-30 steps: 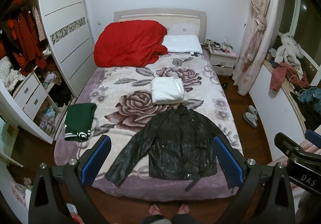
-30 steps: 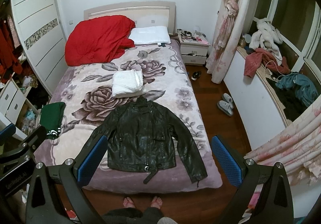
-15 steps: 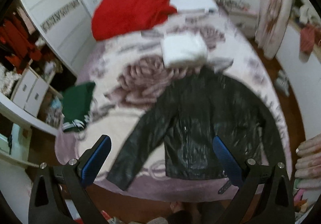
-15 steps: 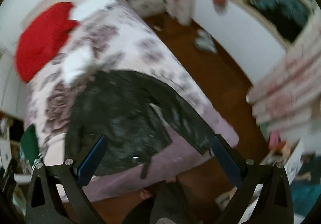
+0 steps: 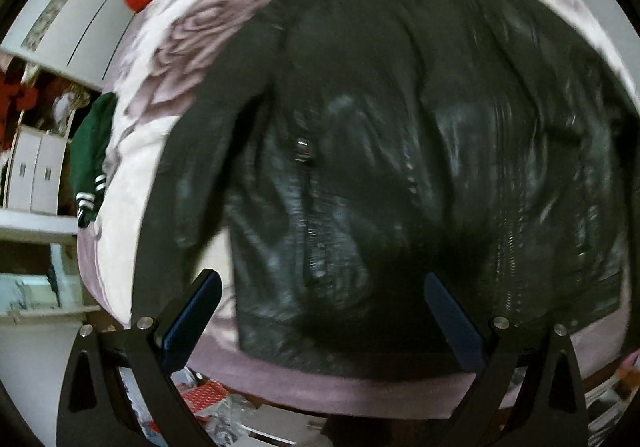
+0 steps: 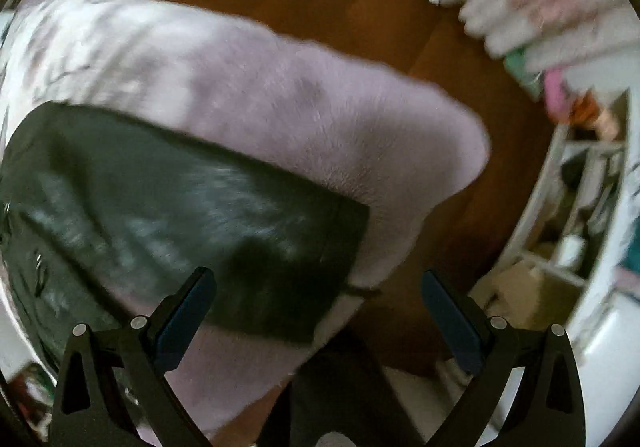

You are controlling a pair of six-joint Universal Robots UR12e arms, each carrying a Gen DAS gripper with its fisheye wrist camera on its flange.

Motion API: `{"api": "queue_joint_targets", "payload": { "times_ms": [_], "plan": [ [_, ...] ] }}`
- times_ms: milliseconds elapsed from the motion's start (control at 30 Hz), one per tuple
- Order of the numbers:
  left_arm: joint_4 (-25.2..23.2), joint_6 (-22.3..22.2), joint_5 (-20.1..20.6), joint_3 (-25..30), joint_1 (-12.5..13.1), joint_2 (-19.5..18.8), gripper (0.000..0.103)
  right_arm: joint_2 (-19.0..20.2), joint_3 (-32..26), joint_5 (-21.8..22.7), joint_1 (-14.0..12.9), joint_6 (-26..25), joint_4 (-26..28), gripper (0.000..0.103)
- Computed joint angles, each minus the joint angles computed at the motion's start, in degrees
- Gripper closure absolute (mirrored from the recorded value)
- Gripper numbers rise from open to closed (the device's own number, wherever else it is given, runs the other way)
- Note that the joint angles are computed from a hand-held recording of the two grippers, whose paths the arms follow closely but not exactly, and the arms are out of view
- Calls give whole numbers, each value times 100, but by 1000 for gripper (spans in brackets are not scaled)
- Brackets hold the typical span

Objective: Fold large clothes

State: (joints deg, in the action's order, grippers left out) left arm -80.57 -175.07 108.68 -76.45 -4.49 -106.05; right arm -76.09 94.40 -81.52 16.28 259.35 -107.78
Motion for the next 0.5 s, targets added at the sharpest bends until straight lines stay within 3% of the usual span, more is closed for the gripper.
{"api": "queue_joint_targets", "payload": {
  "times_ms": [33,100,133,200,233,300,433,500],
  "plan": [
    [-23,60,47,-5,-48,-43,0,-13,175,114,-23,92,-257,1],
    [35,177,113,-25,-116,-92,0,-104,695,264,-45,543,-1266,10],
    [61,232,134,-17,-149,-117,0,-144,835,230,-24,697,-1624,29],
    [160,384,150,-6,-215,-155,0,-195,925,-17,46,803,-1801,53],
    [185,424,145,32,-244,-199,0,-214,851,-223,97,768,-1549,84],
    [199,502,71,131,-276,-274,0,-380,939,-513,150,780,-1580,91],
    [362,681,-33,287,-341,-421,0,-705,1040,-1448,223,726,-1226,92],
    [431,739,-41,312,-358,-476,0,-774,1252,-1479,102,623,-1345,92]
  ]
}}
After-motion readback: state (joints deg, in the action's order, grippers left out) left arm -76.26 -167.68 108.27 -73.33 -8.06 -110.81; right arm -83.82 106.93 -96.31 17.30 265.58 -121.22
